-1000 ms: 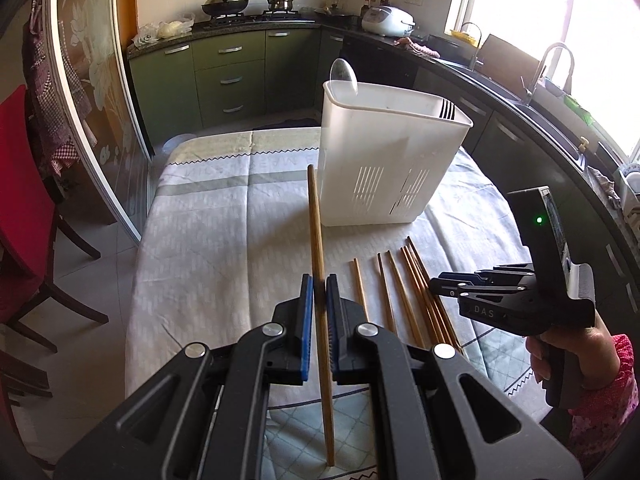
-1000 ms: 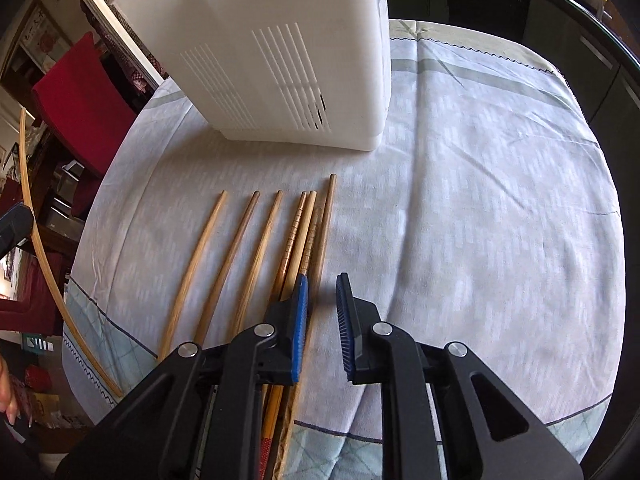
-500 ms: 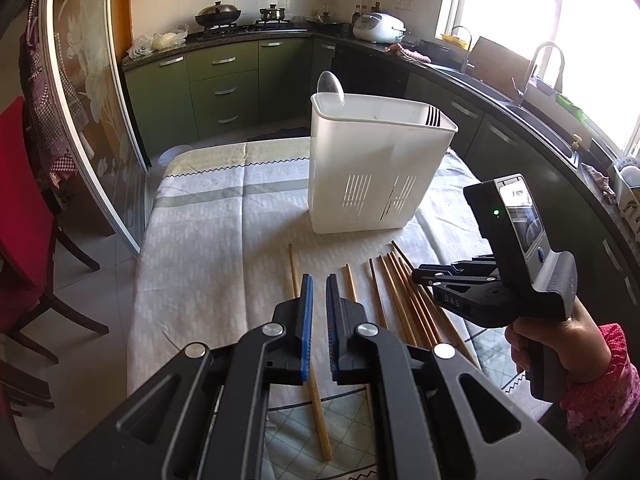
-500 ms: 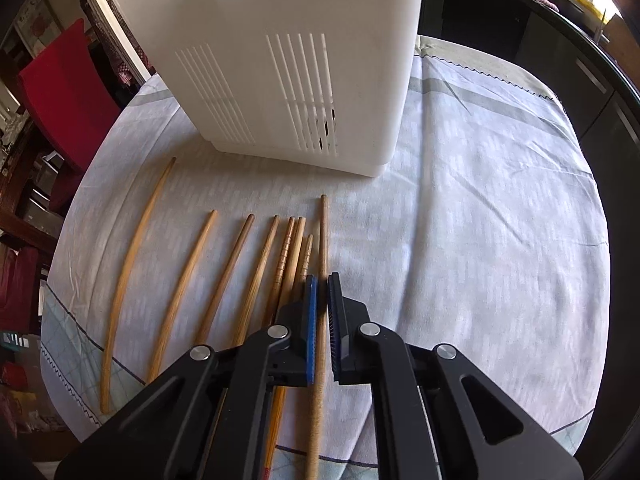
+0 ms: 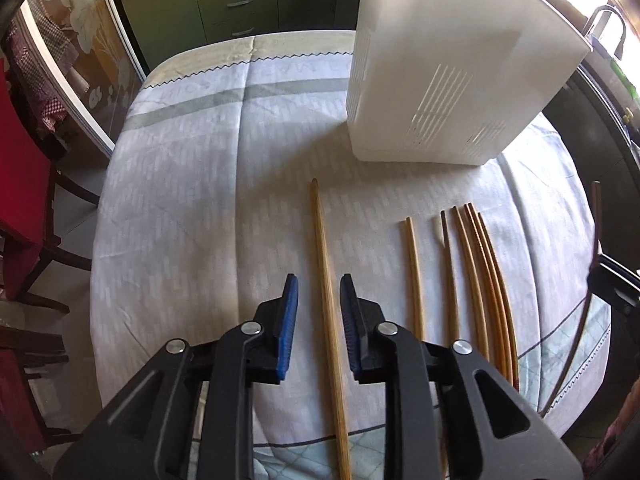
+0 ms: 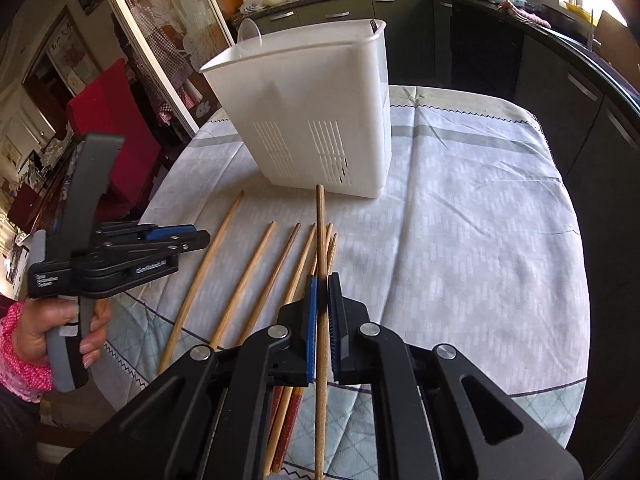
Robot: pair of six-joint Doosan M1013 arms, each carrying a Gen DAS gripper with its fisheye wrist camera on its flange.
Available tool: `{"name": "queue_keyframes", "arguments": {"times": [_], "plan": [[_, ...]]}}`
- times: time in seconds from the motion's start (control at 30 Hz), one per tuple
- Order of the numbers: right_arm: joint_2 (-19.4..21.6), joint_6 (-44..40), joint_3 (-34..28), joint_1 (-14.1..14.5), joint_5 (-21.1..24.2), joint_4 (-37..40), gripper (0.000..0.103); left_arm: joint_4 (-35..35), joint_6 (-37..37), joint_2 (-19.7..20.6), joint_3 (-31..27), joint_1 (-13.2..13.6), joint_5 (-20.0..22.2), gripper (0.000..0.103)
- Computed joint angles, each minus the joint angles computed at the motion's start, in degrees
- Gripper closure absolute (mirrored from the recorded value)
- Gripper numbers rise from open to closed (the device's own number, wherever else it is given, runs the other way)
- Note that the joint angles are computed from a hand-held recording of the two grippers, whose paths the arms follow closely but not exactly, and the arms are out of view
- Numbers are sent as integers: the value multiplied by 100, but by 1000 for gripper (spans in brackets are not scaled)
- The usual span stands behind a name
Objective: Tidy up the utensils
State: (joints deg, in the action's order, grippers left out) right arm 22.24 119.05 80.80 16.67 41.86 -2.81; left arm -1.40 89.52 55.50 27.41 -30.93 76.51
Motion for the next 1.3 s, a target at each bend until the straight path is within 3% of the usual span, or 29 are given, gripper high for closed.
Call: {"name": "queue_keyframes", "arguments": {"times": [0.2,0.23,0.3,0.4,0.5,0.87,1.0,1.3], "plan": [[-233,-31,226,3,-134,54,97,194,-105,370,-628,-73,462,77],[-255,-13,259,16,-169,55,97,169,-110,414,-699,-73,527,79],[-288,-1,296,21,-227,78,97,232,-132,457,-779,-93,526,97],[-336,-28,361,12,-340,125,97,98,-211,497,-882,-67,550,97],[-434,-51,441,26,-474,139,97,47,-178,151,-309,-48,-27,97],[-875,489,708,179,-927,-649,97,-618,612,-1680,2468,69,-2993,97],[-948,716,709,267,-907,-1001,97,-811,831,-2021,2941,60,-3471,97],[-972,872,648,333,-950,-1307,97,-977,1010,-2206,3138,87,-3727,97]]}}
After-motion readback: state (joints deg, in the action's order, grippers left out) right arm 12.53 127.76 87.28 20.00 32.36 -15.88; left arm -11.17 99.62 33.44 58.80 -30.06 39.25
